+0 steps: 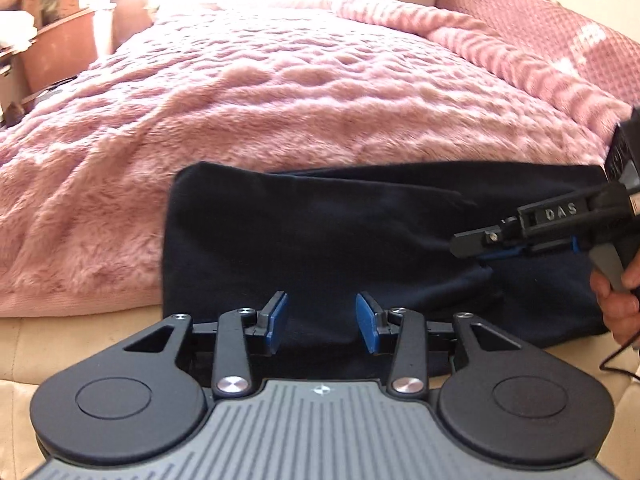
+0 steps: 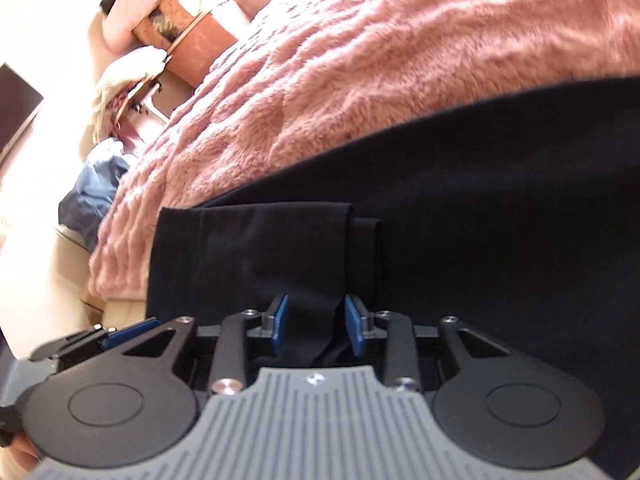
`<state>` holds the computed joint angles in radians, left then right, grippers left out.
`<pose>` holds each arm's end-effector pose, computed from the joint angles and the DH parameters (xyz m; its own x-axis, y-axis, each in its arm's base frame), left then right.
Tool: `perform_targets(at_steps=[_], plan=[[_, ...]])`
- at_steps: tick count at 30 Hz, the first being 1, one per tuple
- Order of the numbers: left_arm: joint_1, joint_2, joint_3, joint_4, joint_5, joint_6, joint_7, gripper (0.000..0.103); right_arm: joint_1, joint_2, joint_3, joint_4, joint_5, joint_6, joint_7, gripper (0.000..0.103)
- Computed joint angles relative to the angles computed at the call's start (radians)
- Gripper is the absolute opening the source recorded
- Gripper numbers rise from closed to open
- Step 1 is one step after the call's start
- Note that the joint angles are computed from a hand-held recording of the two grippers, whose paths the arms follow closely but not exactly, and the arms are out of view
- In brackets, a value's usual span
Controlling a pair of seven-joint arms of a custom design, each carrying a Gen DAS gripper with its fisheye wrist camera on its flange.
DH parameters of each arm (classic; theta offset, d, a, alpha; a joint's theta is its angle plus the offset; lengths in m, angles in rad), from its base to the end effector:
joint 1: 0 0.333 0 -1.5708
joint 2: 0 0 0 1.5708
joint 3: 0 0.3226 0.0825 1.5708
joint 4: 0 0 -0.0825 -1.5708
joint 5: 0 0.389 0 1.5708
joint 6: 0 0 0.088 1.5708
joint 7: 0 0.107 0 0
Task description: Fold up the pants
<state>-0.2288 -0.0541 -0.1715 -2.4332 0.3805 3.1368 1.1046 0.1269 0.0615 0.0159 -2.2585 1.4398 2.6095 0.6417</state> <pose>0.4718 -0.2356 0.4130 -0.3298 -0.9428 0.0483 -0.6977 0.2089 -0.6853 0.5428 0.0564 0.3542 0.0637 -0.7606 -0.6460 -0.8588 0.2879 -0.4237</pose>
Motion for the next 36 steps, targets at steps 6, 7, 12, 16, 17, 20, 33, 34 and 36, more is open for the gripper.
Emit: perform_targets(at_steps=[6, 7, 12, 16, 17, 20, 33, 34, 36], plan=[[0.081, 0.001, -0.035, 0.02, 0.233, -0.024, -0.252, 0.047, -0.005, 0.001, -0.001, -0.011, 0.079, -0.062, 0.014, 0.0], [0.078, -0.005, -0.029, 0.012, 0.225, -0.02, -0.262, 0.047, -0.001, -0.006, 0.001, -0.014, 0.086, -0.045, 0.011, 0.0], [0.099, -0.034, -0.032, -0.003, 0.298, -0.015, -0.327, 0.047, 0.015, -0.1, -0.002, -0.049, 0.156, -0.025, -0.084, 0.0], [0.045, -0.041, 0.016, -0.013, 0.196, 0.0, -0.244, 0.047, 0.043, -0.183, 0.001, -0.08, 0.158, 0.057, -0.187, 0.0], [0.016, -0.038, 0.035, -0.013, 0.137, -0.006, -0.186, 0.047, 0.049, -0.167, 0.005, -0.078, 0.086, 0.095, -0.128, 0.0], [0.01, -0.027, 0.025, -0.001, 0.1, -0.028, -0.134, 0.047, 0.039, -0.103, -0.018, -0.073, -0.023, 0.054, 0.045, 0.0], [0.011, 0.081, -0.041, 0.073, -0.015, -0.081, 0.004, 0.047, 0.025, -0.074, -0.018, -0.071, -0.095, 0.077, 0.111, 0.024], [0.014, 0.077, -0.046, 0.07, -0.021, -0.081, 0.02, 0.047, 0.02, -0.092, -0.021, -0.085, -0.084, 0.085, 0.099, 0.029], [0.019, 0.069, -0.061, 0.06, -0.112, -0.079, 0.113, 0.047, 0.008, -0.116, -0.036, -0.101, -0.055, 0.06, 0.08, 0.036]])
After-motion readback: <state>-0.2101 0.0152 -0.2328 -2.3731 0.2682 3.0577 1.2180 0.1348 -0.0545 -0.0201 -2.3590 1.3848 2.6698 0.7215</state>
